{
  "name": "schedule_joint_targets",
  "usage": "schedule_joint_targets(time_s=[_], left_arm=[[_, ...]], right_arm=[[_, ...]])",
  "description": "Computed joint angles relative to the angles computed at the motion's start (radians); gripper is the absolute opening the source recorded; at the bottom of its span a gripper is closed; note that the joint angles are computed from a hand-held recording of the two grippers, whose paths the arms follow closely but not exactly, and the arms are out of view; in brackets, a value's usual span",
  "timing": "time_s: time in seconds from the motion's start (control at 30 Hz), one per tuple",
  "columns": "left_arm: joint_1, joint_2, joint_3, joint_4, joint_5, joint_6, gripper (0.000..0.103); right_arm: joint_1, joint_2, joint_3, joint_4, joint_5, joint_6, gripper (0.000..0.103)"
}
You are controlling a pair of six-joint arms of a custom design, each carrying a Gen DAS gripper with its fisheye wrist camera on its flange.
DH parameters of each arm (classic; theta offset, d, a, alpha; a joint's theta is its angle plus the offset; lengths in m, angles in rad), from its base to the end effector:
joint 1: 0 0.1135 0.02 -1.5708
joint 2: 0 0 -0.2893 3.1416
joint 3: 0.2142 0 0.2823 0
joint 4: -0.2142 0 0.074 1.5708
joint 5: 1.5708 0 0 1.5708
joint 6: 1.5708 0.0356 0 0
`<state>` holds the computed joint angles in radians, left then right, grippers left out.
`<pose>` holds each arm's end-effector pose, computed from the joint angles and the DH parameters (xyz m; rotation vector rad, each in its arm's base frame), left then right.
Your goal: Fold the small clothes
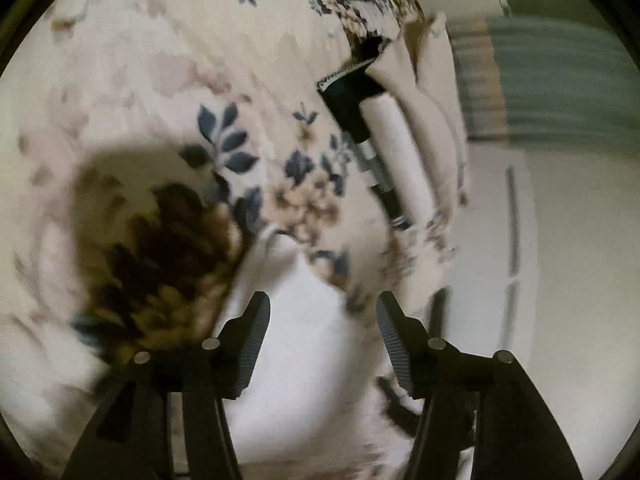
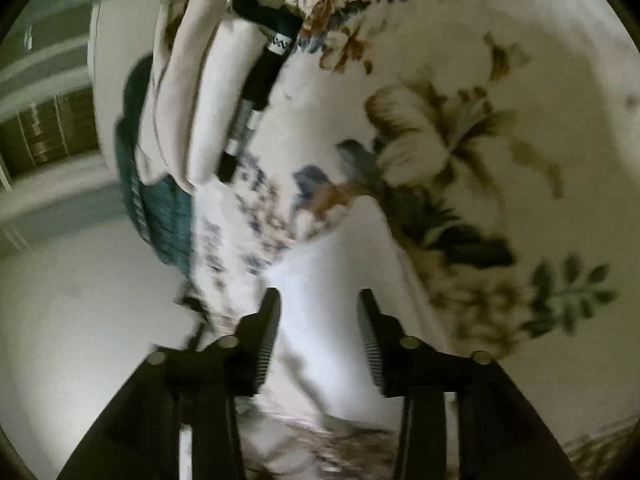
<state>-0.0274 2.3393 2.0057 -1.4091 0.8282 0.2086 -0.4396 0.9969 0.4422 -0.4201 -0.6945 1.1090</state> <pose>0.4837 -0.0395 0.1912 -0.2237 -2.7843 1.2436 0.1779 -0.0585 0.1783 1.5970 2.0424 1.1408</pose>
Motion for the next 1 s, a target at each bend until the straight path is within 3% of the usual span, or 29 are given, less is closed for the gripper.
schedule_joint_targets(time_s=[0.13,0.23,0.3,0.33,0.4,0.47,0.57,0.67,0.7,0.73,0.77,0.8,0.83,0.87,1.0], left_arm=[[-0.053,-0.011,-0.046,0.042,-0.154,0.11,0.053],[-0.103,-0.022,-0.108,0.131,-0.202,0.13,0.049],[-0.112,-0.022,-0.127,0.165,-0.193,0.142,0.004],[-0.118,-0.01,-0.112,0.161,-0.203,0.144,0.001],[-0.108,-0.005,-0.097,0.164,-0.186,0.144,0.001],[-0.102,0.012,-0.068,0.166,-0.203,0.137,0.001],[-0.084,0.081,0.018,0.117,-0.224,0.125,0.002],[-0.051,0.145,0.116,-0.033,-0.188,0.148,0.006],[-0.035,0.126,0.096,-0.049,-0.193,0.159,0.008],[-0.015,0.082,0.039,-0.043,-0.195,0.172,0.013],[0.002,0.049,-0.003,-0.041,-0.196,0.181,0.024],[0.03,0.004,-0.065,-0.043,-0.203,0.193,0.031],[0.055,-0.039,-0.126,-0.042,-0.213,0.201,0.042],[0.082,-0.082,-0.195,-0.042,-0.224,0.205,0.046],[0.183,-0.159,-0.414,-0.116,-0.201,0.21,0.047]], right_arm=[[0.053,0.075,0.058,-0.097,0.081,-0.134,0.057],[0.067,0.201,0.074,-0.042,0.108,-0.17,0.057],[0.069,0.289,0.08,0.032,0.102,-0.177,0.052],[0.073,0.308,0.067,0.072,0.106,-0.18,0.029],[0.086,0.344,0.088,0.089,0.127,-0.187,0.005],[0.107,0.348,0.119,0.084,0.201,-0.196,0.002],[0.119,0.407,0.151,0.094,0.227,-0.19,0.002],[0.129,0.451,0.185,0.049,0.218,-0.211,0.004],[0.127,0.432,0.18,0.028,0.209,-0.212,0.007],[0.124,0.401,0.174,-0.012,0.2,-0.222,0.016],[0.124,0.36,0.166,-0.06,0.2,-0.233,0.025],[0.134,0.312,0.152,-0.1,0.211,-0.232,0.043],[0.142,0.238,0.129,-0.151,0.216,-0.229,0.052],[0.157,0.164,0.102,-0.2,0.217,-0.212,0.053],[0.231,-0.058,-0.014,-0.294,0.16,-0.083,0.054]])
